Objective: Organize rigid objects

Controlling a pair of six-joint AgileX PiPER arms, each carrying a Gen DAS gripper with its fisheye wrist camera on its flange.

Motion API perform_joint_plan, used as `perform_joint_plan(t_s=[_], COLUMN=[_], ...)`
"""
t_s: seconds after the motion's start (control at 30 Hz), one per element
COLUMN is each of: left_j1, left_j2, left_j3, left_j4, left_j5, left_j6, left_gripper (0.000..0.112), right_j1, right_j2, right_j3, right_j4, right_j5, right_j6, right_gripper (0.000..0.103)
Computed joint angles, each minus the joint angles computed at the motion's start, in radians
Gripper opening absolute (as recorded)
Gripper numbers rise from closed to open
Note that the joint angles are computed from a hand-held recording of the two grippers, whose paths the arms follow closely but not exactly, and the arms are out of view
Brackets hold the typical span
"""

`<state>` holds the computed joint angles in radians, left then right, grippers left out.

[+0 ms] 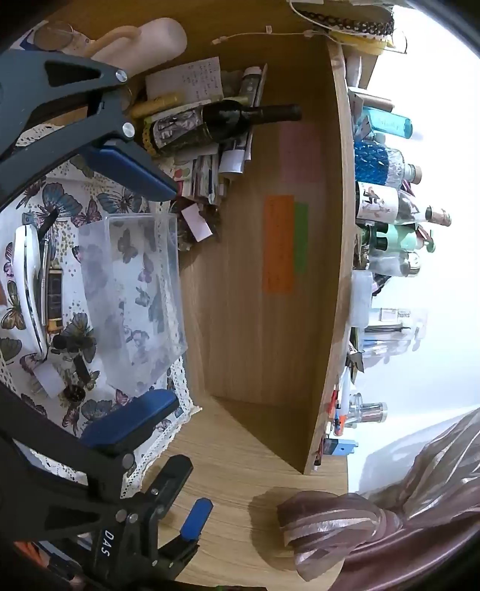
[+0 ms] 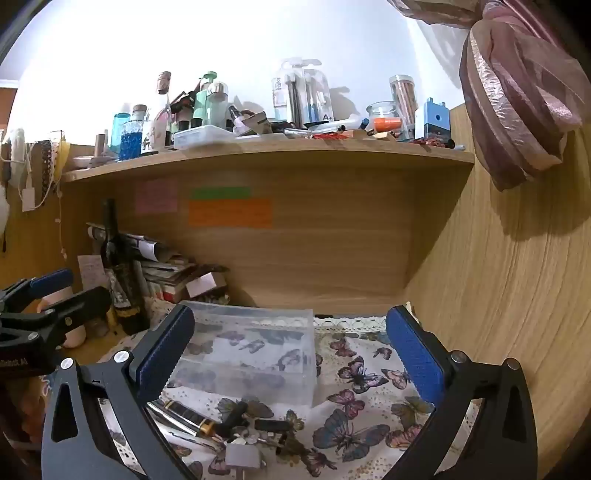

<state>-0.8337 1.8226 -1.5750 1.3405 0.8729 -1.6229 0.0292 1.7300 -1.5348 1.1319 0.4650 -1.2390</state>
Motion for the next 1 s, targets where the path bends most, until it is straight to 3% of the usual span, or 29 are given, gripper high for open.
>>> perform_joint_plan(t_s=[0.33, 1.0], left_j1=[-0.005, -0.010], left_j2=[0.008, -0.001], left_j3=[-0.005, 0.002], left_j4=[0.040, 0.053], left_j5=[-0.010, -0.020], left_j6=[-0.013, -0.024], left_gripper=[0.103, 0.103], right_j1=[0.005, 0.007], right_j2=[-0.004, -0.014], right_j3=[0.020, 0.015], right_j4=[0.074, 0.050], right_j5=[-0.015, -0.008], right_j6=[-0.080, -0.059], right_gripper=[0.103, 0.103])
